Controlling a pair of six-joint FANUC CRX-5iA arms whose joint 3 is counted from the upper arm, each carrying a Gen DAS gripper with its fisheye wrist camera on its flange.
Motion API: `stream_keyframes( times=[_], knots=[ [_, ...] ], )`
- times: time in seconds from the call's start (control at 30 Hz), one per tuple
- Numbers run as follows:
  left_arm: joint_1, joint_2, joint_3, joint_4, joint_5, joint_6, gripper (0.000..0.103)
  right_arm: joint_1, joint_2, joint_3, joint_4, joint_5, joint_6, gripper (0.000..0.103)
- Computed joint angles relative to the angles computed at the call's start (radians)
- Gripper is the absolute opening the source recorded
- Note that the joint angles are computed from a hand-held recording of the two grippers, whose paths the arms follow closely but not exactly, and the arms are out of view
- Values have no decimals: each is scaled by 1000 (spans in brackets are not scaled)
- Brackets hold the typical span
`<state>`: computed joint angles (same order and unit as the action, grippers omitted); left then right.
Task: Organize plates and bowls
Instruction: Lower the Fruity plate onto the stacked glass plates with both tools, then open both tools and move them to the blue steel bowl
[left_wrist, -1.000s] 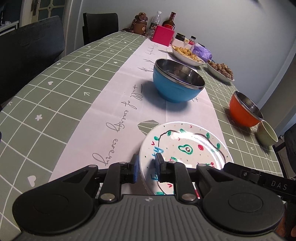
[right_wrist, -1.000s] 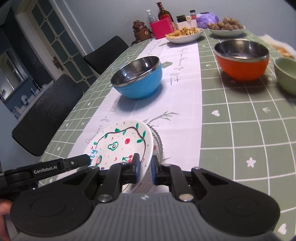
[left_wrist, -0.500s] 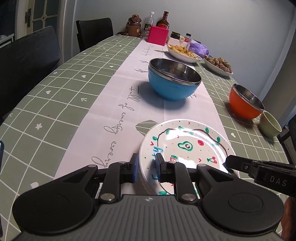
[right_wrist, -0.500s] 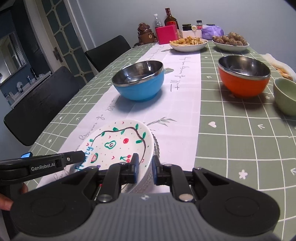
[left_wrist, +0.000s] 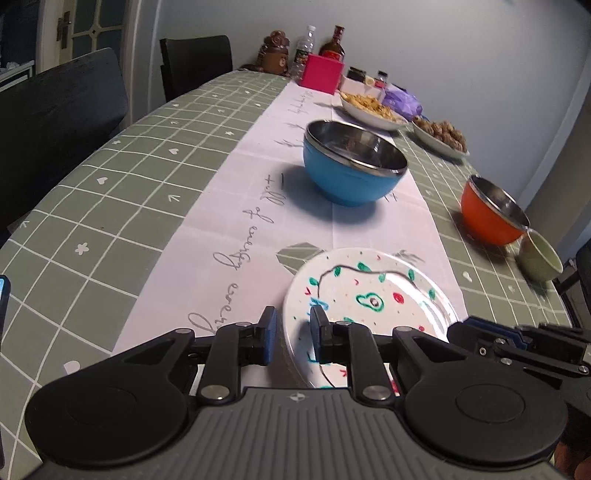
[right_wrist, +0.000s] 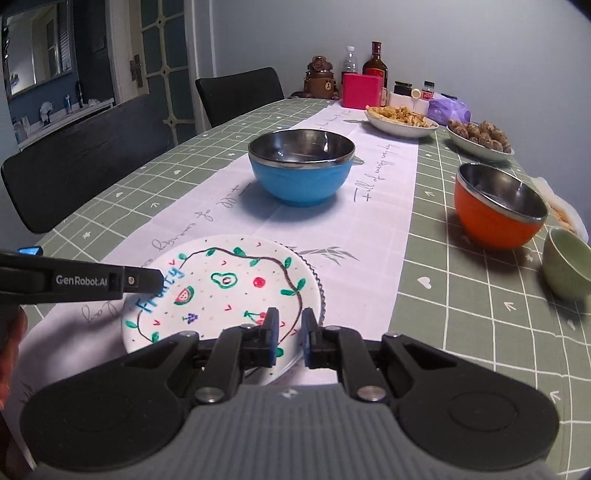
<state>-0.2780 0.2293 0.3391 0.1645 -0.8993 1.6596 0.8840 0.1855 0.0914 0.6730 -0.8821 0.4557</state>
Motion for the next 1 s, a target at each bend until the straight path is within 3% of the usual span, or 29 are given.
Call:
stream_keyframes(
  times=[0.07,0.2,0.4,0.47,0.6,1.0],
  knots=[
    [2,-1,2,-8,-1,15,29,-11,-12,-6,-27,14,-41,28],
    [6,2,3,-2,-19,29,31,-44,-30,-2,-125,35,-115,29],
    [26,4,-22,86,-25,11,31,-114,-63,2,-424,138,-158,31],
    [36,6,-32,118,-25,14,31,-125,-67,-2,-477,160,-169,26],
    [56,8,-63,206,-19,-12,30,-129,-74,-20,-488,198,-204,20],
    [49,19,-26,147,-29,25,30,-126,-55,-7,-465,204,-188,20]
  ],
)
